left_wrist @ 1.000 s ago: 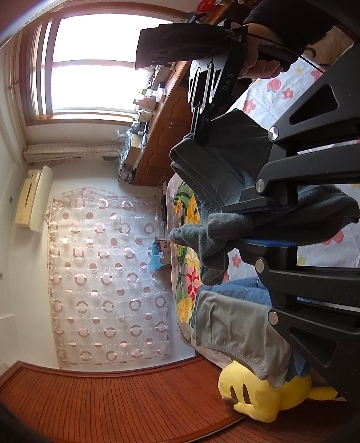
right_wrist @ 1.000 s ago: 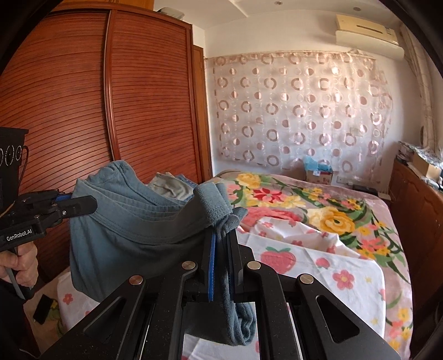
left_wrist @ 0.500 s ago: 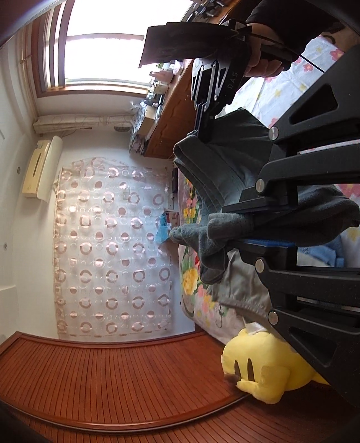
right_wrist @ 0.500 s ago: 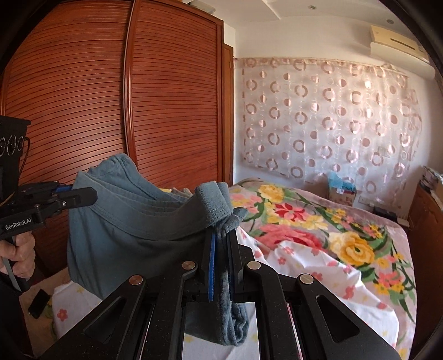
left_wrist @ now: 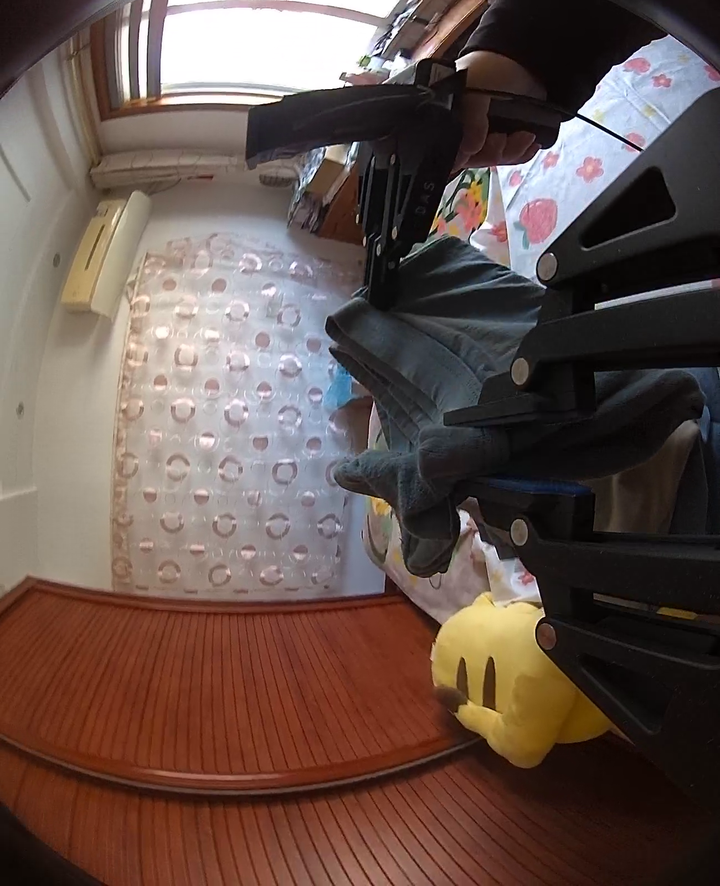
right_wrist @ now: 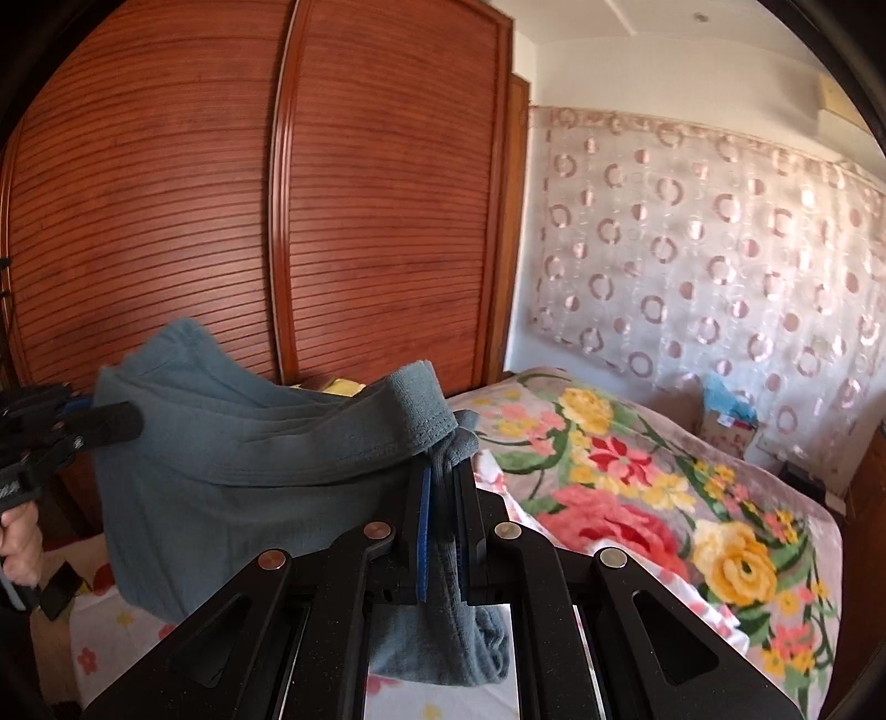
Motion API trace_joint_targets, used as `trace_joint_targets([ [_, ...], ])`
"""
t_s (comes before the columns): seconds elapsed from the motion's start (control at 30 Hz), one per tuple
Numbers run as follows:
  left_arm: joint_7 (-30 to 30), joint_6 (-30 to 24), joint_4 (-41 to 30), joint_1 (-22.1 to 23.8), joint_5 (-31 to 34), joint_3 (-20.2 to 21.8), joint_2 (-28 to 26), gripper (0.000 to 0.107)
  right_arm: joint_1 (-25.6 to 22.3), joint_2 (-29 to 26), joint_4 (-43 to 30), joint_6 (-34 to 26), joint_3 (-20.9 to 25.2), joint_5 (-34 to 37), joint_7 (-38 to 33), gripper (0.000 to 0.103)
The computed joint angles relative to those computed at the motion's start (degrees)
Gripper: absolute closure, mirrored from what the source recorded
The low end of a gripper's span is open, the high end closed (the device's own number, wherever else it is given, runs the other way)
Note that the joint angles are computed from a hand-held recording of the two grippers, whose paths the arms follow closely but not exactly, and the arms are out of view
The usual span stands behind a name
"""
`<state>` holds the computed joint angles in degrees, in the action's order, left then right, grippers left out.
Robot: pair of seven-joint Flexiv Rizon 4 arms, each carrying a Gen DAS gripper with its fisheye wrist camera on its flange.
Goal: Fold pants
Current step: 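Lift the folded shorts with both grippers and carry them toward the clothes stack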
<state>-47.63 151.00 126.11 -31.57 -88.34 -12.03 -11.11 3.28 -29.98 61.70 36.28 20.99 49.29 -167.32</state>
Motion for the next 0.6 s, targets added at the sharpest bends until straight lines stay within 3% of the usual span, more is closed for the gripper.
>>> trace_joint_targets([
  [0.27, -4.4, -2.2, 3.3, 1.3, -3.2, 0.9, 0.8, 0.091, 6.4, -5.5, -6.7, 0.0, -0.6, -7.4, 1.0, 0.096],
  [0.6, -9.7, -3.4, 6.4, 1.4, -4.9, 0.8, 0.4, 0.09, 7.5, -7.7, -8.2, -0.1, 1.2, -10.2, 1.7, 0.096],
])
